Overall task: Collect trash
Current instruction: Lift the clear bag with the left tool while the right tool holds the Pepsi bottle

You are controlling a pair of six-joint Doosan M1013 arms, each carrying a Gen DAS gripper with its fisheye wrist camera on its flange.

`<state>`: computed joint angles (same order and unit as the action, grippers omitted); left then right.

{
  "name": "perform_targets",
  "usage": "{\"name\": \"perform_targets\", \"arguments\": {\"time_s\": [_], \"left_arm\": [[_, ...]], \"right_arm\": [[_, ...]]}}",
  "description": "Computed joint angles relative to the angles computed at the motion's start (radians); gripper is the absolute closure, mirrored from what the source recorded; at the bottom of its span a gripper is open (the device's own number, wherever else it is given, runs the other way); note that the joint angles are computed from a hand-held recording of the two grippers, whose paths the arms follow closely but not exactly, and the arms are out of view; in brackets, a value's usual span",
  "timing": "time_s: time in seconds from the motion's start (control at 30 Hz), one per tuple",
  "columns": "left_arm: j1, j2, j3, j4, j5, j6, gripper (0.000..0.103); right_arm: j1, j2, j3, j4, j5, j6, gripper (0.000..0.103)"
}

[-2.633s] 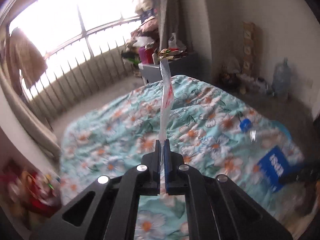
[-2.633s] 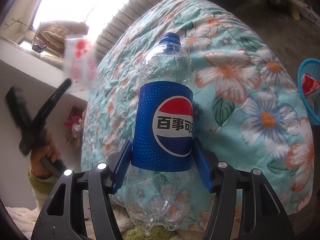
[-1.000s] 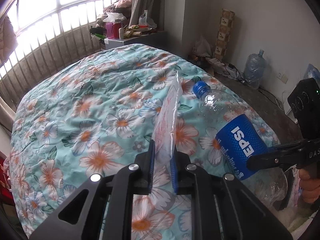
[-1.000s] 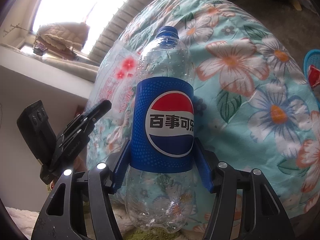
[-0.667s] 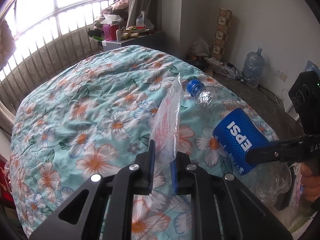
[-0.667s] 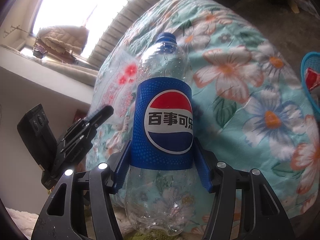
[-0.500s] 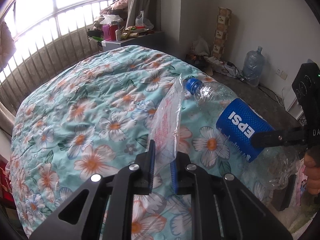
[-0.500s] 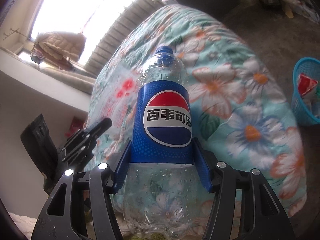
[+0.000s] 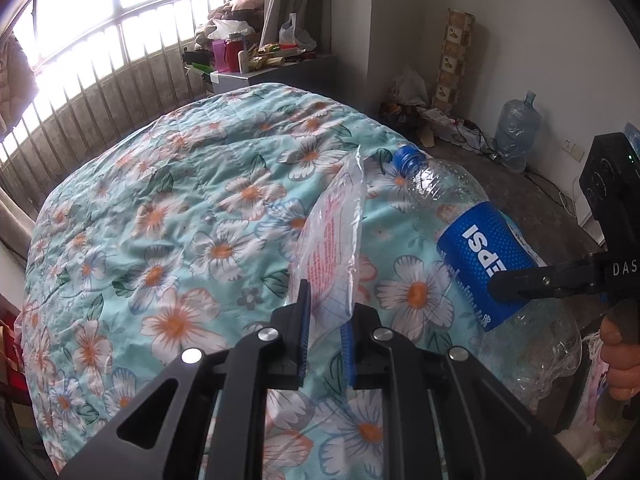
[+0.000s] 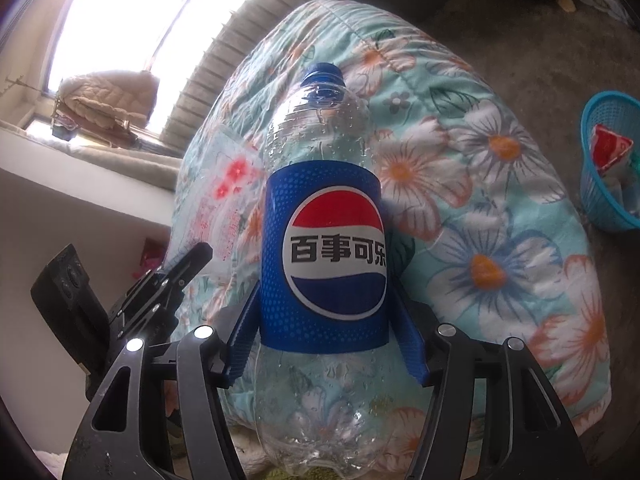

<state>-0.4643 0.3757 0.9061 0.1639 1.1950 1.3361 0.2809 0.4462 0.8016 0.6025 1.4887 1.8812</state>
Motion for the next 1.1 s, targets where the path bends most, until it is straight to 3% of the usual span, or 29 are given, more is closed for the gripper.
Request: {"name": "perform_targets", "arguments": {"time_s": [0.6,1.1], "left_arm": [[-0.016,0.013,-0.020,0.019,0.022,0.014,0.089],[-0.016,0.011,-0.023,0.033,0.016,0.002,0.090]], "right_arm": [[0.026,0.037,-0.056,-0.033,0.013,0.039,0.045],[0.010,0.020,-0.034,-0.010,-0.003,0.018,0.048]]}}
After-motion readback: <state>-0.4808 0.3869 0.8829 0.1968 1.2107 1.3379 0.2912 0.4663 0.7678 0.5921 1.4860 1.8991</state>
